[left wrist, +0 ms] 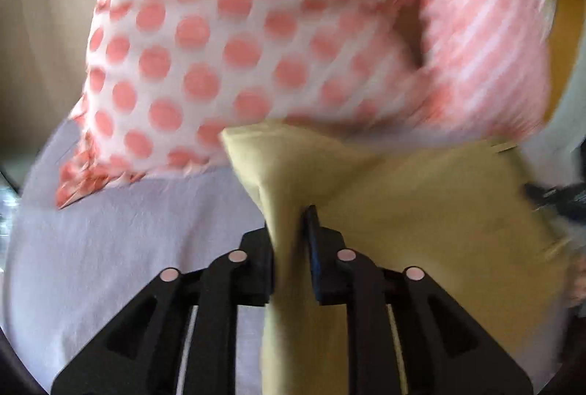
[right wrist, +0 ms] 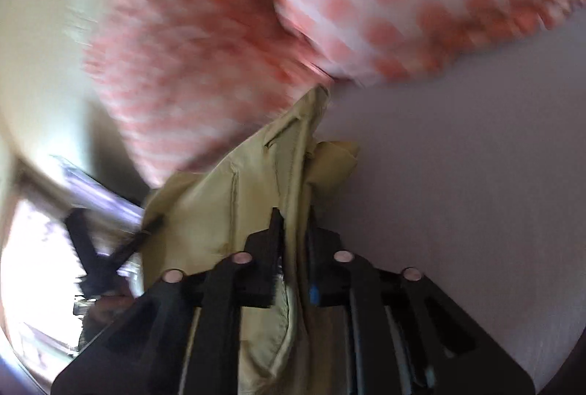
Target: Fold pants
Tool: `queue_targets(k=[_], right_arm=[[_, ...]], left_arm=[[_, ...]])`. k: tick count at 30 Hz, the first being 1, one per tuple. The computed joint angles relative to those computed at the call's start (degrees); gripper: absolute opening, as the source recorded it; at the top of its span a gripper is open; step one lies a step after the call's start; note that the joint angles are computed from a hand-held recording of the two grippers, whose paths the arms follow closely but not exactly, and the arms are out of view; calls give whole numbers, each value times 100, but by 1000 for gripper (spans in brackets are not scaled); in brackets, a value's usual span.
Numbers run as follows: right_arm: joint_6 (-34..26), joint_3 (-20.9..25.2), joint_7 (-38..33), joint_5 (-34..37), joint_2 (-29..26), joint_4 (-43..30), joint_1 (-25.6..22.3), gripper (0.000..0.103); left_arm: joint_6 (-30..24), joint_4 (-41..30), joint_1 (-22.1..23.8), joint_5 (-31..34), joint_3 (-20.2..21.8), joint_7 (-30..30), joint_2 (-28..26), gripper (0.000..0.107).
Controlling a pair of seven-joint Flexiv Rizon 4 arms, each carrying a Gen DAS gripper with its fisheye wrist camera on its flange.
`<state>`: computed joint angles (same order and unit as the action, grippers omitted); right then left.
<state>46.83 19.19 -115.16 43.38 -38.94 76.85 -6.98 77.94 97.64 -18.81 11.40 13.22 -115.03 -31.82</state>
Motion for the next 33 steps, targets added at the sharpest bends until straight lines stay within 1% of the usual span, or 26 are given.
queue_targets(k=[2,3,4,5,6,7,8,9,10,11,12,13,14,15,16,17,18,19,21,22,24,26,28,30,31,33], right_arm=[[155,-114,-50,1,122,150,51,29],[662,-58,-241,5,324,420,28,30],[871,97,-594,207,469,548,-122,35],[837,261,-886,440,540,563,-298,50],[682,400,-1152,676,605,561,-467,60],[510,457,-1343,838,690,599,-554,76],[339,464,-1484,894,757,629,-554,82],[235,394,-1494,819,803,669,-443,82],[101,279,-1366,676,804,676,-283,82],[-33,126,-1135,509,754,605,-104,85],[-66,-59,-800,262,702,599,124,86],[-37,-187,-541,77,686,654,283,87],[-31,-255,-369,-52,608,618,388,90],[47,-195,-495,9,611,645,334,92],[35,-234,-382,-98,624,659,383,92],[185,-342,-137,-295,742,804,516,92],[534,-402,-32,-431,939,1095,631,92],[847,-340,-143,-432,1097,1343,651,93],[1603,-94,-751,-209,1595,2027,547,100],[2113,-50,-1019,-50,1920,2494,607,102],[3146,-125,-801,-328,2259,3296,987,102],[4220,-486,-315,-821,2443,4164,1703,102],[4949,-1096,586,-1680,2482,4897,2494,102],[5156,-1593,827,-1901,2450,5206,3075,102],[5256,-1815,1210,-2272,2385,5361,3265,102],[5128,-1729,1214,-2215,2344,5352,3197,102]], left_arm=[[194,183,88,343,-31,-369,133,23],[273,303,207,958,-93,-940,365,24],[253,335,451,1585,-342,-1483,548,24],[420,499,779,2264,-674,-2107,829,27],[606,634,1179,2576,-1109,-2358,983,34],[1021,910,1579,2516,-1542,-2281,1087,38],[1264,1175,1958,2096,-2009,-1835,1123,47],[1633,1528,2256,1302,-2476,-1057,1059,56],[1816,1810,2470,369,-2942,-145,948,60],[1831,1965,2524,-467,-3249,603,828,66],[1570,1933,2465,-1007,-3370,979,682,69],[1225,1752,2327,-1174,-3303,984,543,69],[1024,1563,2114,-967,-3050,698,426,69],[936,1314,1777,-387,-2611,279,417,74],[475,1034,1377,36,-2144,-150,449,74],[128,900,978,86,-1735,-347,492,75],[-195,857,578,275,-1336,-718,634,79],[-189,904,292,260,-1046,-767,696,83],[-305,1025,-508,877,-286,-1502,977,101],[-501,1053,-908,1369,38,-2054,1134,101],[-946,1137,-1646,2143,502,-3032,1376,101],[-1273,1245,-2015,2649,614,-3727,1536,101],[-1642,1291,-2137,2888,506,-4019,1644,101],[-1951,1276,-2191,3049,384,-4247,1628,101],[-2098,1247,-2208,3138,324,-4348,1603,101],[-2205,1240,-2184,3335,230,-4568,1607,101]])
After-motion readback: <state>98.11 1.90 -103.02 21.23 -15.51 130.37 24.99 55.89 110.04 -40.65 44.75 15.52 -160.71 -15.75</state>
